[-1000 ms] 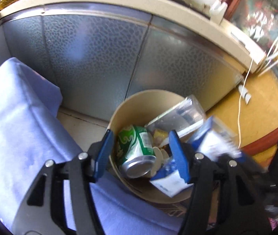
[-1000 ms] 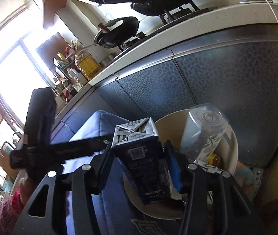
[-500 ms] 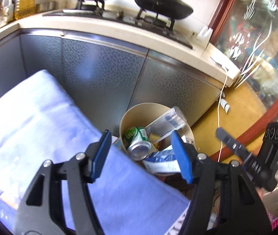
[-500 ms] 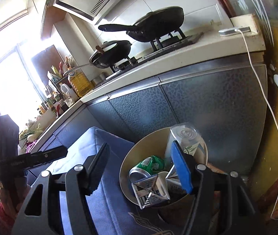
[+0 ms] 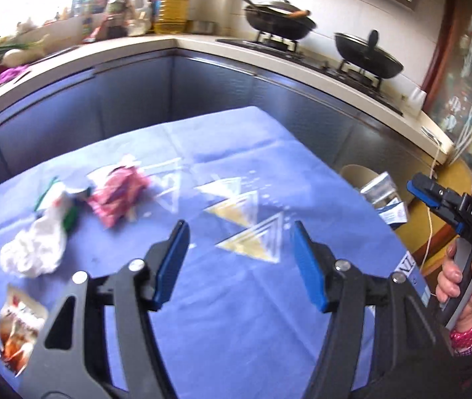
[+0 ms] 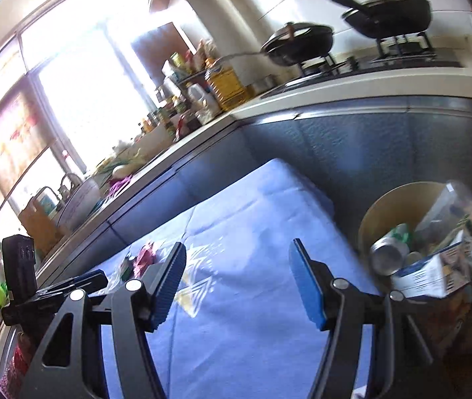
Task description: Collect trash
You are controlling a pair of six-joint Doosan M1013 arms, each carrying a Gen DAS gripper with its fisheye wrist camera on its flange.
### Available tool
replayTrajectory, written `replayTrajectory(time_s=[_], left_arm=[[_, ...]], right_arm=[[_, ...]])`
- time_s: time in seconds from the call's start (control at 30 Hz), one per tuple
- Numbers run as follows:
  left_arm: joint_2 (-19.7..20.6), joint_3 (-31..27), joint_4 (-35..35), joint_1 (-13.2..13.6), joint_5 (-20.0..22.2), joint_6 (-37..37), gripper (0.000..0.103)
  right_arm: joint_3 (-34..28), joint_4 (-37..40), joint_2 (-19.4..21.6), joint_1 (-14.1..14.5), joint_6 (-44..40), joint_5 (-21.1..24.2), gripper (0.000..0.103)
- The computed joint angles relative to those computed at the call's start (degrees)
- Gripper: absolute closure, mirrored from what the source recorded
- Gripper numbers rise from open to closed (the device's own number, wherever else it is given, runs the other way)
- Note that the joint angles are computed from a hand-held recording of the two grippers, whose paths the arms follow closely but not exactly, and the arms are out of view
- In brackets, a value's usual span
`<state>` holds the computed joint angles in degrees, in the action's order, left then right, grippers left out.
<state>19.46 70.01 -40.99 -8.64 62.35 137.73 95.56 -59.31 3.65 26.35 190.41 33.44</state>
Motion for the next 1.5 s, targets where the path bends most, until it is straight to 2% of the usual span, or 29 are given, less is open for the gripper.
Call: replayTrajectory(time_s=[0.1, 0.2, 0.33, 0.47, 0.63, 0.7, 0.77, 0.9, 1.0, 1.03, 1.07, 1.1, 1.17, 1.23, 1.27, 1.37, 1.5], left_arm=[[-0.5, 1.1, 1.2, 3.9, -2.3, -0.7, 0.042], [-0.9, 2.1, 2.1, 7.4, -4.8, -1.5, 0.042], [-0.5, 2.2, 2.2, 11.4, -6.3, -3.9, 0.042], [0.3, 2.3, 2.3, 14.1, -7.3, -6.6, 0.042], [1.9, 1.3, 1.7, 15.4, -5.5, -8.8, 0.042], [2.1, 1.5, 2.7, 15.3, -6.3, -9.4, 0.042], [2.6, 1.4, 3.1, 15.3, -6.4, -10.2, 0.036], [3.3, 1.2, 5.6, 15.0, -6.4, -12.3, 0.03], [4.0, 0.9, 7.3, 14.8, -5.2, -14.6, 0.029], [4.2, 0.8, 7.7, 14.7, -5.1, -15.6, 0.031], [4.4, 0.6, 7.4, 14.8, -4.6, -16.2, 0.046], [4.9, 0.1, 6.9, 14.9, -3.3, -16.7, 0.057], [5.6, -0.6, 6.4, 15.0, -1.7, -18.3, 0.072], [5.6, -0.3, 5.9, 14.8, -2.5, -18.3, 0.076], [5.4, -0.1, 5.9, 14.7, -2.9, -18.0, 0.093], [4.7, 0.5, 3.6, 14.7, -2.9, -16.1, 0.099], [3.9, 0.9, 2.9, 14.4, -2.5, -14.5, 0.099]], right_arm=[[-4.9, 10.1, 4.2, 0.4, -11.4, -3.5, 0.041], [-9.8, 19.0, 8.1, 1.2, -22.8, -4.4, 0.043], [-15.9, 30.0, 12.5, 1.9, -37.2, -3.6, 0.047], [-21.3, 38.2, 16.0, 2.3, -47.7, -1.3, 0.051], [-27.6, 47.9, 20.4, 2.1, -56.7, 1.5, 0.051], [-30.4, 52.6, 22.3, 1.8, -60.3, 2.6, 0.051], [-33.3, 58.6, 24.5, 1.1, -63.7, 3.8, 0.051], [-39.6, 65.2, 29.1, -0.1, -65.2, 7.5, 0.051], [-43.6, 69.3, 32.1, -1.0, -64.8, 10.0, 0.053], [-44.9, 70.3, 33.1, -1.3, -64.7, 10.9, 0.057], [-46.1, 71.3, 33.9, -1.5, -64.6, 11.6, 0.066], [-47.2, 72.8, 34.8, -1.8, -64.6, 12.5, 0.07], [-48.3, 76.4, 36.0, -2.3, -65.5, 13.4, 0.091], [-47.6, 77.7, 35.7, -2.4, -66.0, 12.8, 0.1], [-46.6, 77.5, 35.1, -2.2, -66.5, 11.9, 0.101], [-43.1, 75.9, 32.6, -1.6, -67.8, 9.0, 0.102], [-35.1, 73.3, 27.2, -0.9, -66.9, 1.8, 0.102]])
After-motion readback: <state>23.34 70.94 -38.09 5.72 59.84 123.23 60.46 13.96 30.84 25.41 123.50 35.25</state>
